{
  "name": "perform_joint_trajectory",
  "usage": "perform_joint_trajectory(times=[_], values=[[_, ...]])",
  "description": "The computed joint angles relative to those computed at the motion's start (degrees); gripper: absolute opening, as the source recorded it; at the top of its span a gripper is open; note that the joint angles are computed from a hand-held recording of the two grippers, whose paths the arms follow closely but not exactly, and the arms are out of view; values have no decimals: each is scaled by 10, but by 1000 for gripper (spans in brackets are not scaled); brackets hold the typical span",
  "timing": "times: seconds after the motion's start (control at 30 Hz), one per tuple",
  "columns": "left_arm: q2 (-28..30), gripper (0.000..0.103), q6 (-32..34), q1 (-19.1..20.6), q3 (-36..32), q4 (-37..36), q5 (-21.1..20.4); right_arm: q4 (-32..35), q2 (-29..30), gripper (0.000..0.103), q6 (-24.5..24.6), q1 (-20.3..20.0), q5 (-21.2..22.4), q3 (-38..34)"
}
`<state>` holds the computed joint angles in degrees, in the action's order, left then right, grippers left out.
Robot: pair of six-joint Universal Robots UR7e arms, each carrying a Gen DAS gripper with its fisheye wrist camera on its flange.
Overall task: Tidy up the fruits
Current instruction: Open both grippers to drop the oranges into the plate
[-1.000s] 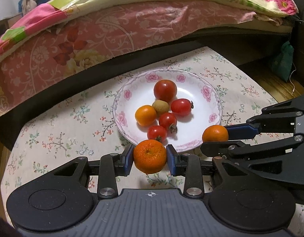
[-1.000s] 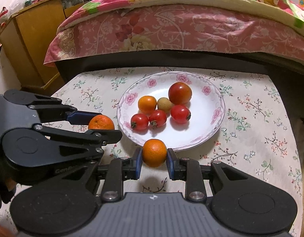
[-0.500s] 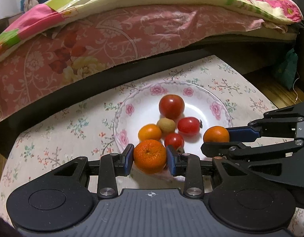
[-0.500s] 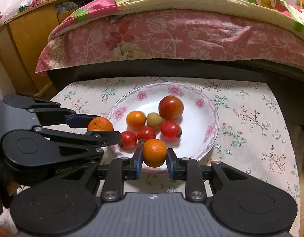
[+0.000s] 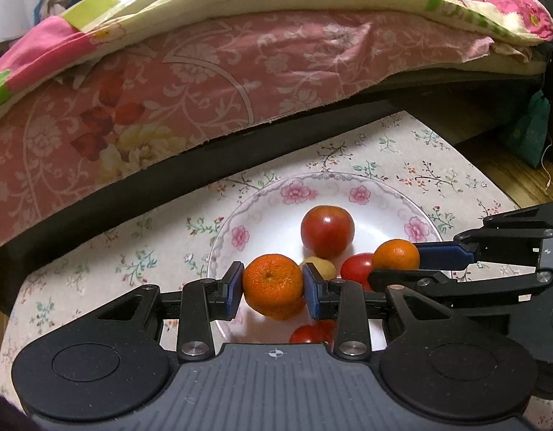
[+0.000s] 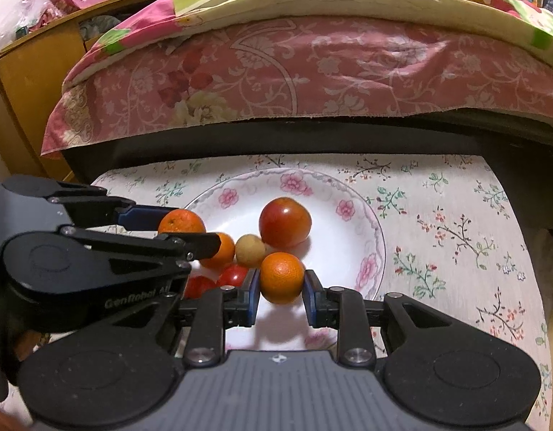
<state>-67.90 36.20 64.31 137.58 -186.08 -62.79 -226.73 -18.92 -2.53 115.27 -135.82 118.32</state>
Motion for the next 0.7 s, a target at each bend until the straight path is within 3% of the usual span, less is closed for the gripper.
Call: perform_joint_trajectory(times=[0.7], values=[[13, 54, -6, 5, -12, -10, -2, -36, 5, 29, -18, -25, 7, -8]])
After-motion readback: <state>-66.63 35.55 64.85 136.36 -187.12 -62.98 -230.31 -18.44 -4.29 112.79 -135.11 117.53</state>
